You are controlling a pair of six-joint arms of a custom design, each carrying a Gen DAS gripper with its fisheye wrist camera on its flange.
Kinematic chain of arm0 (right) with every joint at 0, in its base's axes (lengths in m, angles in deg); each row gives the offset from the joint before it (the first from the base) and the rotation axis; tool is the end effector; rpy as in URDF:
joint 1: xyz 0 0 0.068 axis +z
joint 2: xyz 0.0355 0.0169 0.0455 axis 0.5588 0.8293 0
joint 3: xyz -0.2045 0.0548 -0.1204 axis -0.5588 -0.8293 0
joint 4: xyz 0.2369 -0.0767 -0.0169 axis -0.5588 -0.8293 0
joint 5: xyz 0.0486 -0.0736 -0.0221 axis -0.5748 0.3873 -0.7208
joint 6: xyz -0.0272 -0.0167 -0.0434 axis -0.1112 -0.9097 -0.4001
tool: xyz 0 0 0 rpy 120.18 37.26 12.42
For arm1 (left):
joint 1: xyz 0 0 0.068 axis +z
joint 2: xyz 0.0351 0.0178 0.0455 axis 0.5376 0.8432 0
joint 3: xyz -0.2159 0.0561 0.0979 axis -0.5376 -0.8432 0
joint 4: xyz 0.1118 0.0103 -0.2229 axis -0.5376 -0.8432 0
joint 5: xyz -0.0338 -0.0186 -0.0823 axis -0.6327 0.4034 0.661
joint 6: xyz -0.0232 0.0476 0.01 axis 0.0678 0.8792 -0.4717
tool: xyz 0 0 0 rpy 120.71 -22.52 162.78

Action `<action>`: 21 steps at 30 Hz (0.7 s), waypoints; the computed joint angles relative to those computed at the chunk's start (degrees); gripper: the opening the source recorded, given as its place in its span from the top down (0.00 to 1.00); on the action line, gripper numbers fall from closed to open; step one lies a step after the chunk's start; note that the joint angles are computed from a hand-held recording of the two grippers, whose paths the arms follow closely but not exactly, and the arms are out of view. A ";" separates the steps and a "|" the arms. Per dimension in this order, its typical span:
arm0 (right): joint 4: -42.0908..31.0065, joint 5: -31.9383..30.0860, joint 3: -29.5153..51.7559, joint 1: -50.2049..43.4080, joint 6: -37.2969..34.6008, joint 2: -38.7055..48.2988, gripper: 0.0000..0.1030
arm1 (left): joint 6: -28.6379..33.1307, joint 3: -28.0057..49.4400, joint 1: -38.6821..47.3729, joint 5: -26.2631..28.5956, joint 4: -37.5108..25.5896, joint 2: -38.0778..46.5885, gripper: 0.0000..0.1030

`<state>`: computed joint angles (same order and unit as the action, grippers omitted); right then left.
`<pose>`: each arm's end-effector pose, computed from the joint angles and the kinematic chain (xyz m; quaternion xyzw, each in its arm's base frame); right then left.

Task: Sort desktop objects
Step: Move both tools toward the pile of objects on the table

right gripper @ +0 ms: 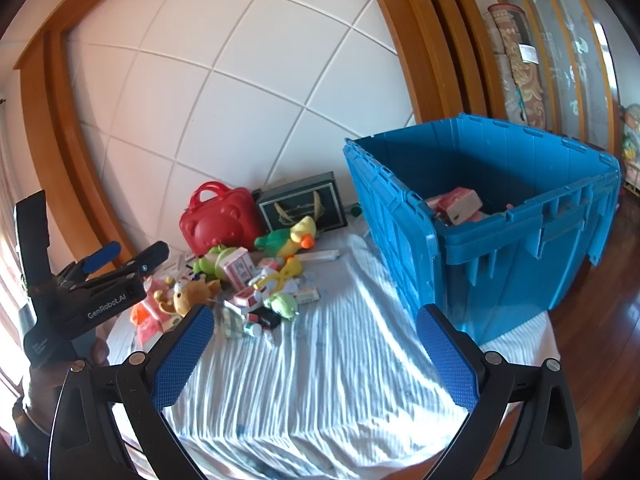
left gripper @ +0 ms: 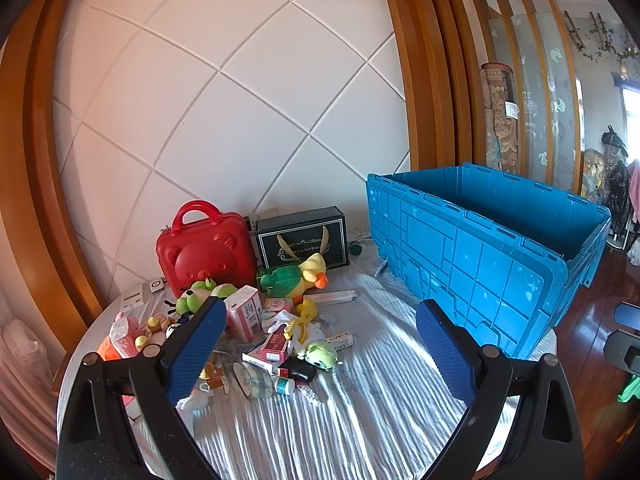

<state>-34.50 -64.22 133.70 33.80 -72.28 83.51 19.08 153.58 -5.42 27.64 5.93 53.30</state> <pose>0.1402 0.0054 0.4204 0.0672 0.8535 0.1342 0.4991 0.2230 -0.1559 0.4239 0.1392 0.8221 -0.0267 0.5515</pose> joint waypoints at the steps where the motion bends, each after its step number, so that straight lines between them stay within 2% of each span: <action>1: -0.06 0.05 0.09 0.03 -0.02 0.05 0.00 | -0.08 0.03 0.04 0.07 -0.12 -0.04 0.06; 21: -0.96 1.11 0.54 2.40 0.04 -0.58 0.00 | 0.56 -1.02 -0.56 -1.00 -0.77 -1.42 0.06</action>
